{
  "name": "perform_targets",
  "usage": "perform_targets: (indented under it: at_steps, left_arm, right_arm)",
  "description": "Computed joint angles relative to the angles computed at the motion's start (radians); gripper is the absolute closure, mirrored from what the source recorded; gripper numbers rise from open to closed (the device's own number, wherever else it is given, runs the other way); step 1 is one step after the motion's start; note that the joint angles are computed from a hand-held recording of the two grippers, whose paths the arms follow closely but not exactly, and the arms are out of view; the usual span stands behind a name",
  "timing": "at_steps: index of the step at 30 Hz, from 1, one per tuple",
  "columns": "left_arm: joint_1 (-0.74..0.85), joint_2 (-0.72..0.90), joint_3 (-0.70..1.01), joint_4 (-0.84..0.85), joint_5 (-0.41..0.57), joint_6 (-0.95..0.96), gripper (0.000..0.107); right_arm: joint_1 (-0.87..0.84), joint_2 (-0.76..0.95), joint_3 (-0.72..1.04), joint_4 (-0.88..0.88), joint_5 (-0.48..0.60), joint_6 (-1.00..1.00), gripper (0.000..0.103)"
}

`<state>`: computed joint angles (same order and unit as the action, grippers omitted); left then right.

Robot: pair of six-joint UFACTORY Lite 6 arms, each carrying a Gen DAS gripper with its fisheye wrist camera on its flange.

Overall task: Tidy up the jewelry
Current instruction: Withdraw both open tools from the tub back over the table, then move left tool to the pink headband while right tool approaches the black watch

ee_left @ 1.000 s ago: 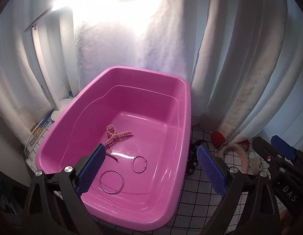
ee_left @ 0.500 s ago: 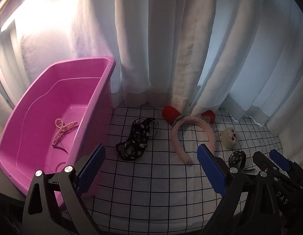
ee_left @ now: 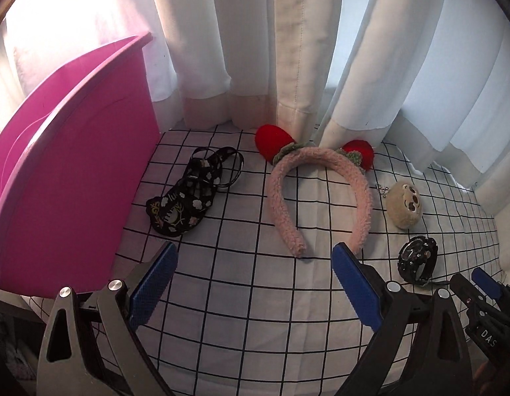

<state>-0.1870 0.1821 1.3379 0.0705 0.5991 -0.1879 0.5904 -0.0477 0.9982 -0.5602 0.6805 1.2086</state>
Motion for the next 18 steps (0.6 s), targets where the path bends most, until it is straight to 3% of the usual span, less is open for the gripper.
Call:
perform_targets:
  at_steps: [8, 13, 18]
  left_arm:
    - [-0.106, 0.121, 0.031, 0.211, -0.025, -0.267, 0.014]
    - [-0.114, 0.203, 0.073, 0.223, -0.031, -0.287, 0.014]
    - [-0.104, 0.283, 0.134, 0.185, -0.044, -0.241, 0.014]
  right_arm:
    - [-0.138, 0.119, -0.038, 0.187, -0.220, -0.303, 0.037]
    - [-0.168, 0.186, -0.024, 0.239, -0.258, -0.347, 0.036]
    - [-0.166, 0.222, -0.006, 0.179, -0.265, -0.273, 0.036]
